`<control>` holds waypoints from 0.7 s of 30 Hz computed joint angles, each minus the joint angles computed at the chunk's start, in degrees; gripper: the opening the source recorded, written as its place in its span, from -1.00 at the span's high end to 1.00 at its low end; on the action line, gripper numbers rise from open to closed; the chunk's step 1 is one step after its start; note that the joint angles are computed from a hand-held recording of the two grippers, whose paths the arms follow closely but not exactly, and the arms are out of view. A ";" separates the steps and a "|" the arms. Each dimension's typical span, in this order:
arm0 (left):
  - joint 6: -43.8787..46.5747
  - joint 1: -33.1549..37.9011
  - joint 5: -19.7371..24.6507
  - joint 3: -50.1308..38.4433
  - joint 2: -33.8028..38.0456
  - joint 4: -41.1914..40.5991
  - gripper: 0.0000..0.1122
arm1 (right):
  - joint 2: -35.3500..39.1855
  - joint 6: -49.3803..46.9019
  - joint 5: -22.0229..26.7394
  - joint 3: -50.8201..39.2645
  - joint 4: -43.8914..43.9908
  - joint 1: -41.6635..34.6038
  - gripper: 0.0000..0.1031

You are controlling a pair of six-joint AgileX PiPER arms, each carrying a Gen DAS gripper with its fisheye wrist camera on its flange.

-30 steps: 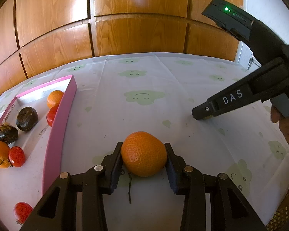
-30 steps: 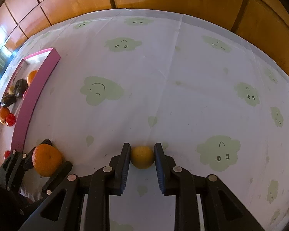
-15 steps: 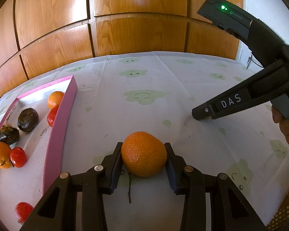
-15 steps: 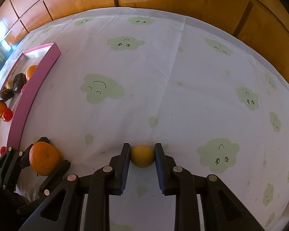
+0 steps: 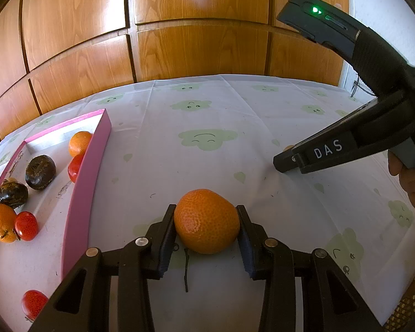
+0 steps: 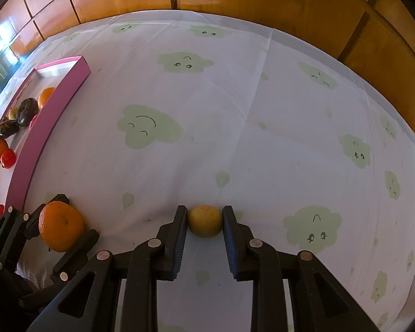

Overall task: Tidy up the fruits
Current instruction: 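Carry the orange into the pink tray and open the left tool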

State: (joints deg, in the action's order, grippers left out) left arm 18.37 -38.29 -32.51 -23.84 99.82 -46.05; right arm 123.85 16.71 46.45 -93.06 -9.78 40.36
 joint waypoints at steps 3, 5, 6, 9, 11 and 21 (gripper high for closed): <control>0.07 -0.02 0.00 -0.01 0.05 -0.08 0.28 | -0.37 0.49 -0.15 0.49 -0.67 0.53 0.49; 0.20 0.29 0.37 -0.07 -0.08 0.06 0.28 | -0.55 0.88 -0.25 0.73 -1.06 0.84 0.49; 0.65 0.42 0.64 -0.16 -0.22 -0.18 0.27 | -0.59 1.06 -0.49 0.99 -1.33 0.98 0.49; 1.96 0.65 1.58 -0.46 -0.72 -1.20 0.27 | -0.77 1.16 -0.70 1.32 -1.83 1.21 0.49; 3.32 0.71 2.37 -0.82 -1.05 -2.39 0.27 | -0.94 0.92 -0.58 1.31 -1.67 1.14 0.50; 12.19 4.42 12.21 -3.88 -4.50 -9.41 0.30 | -0.69 0.59 -0.53 1.06 -2.00 1.16 0.50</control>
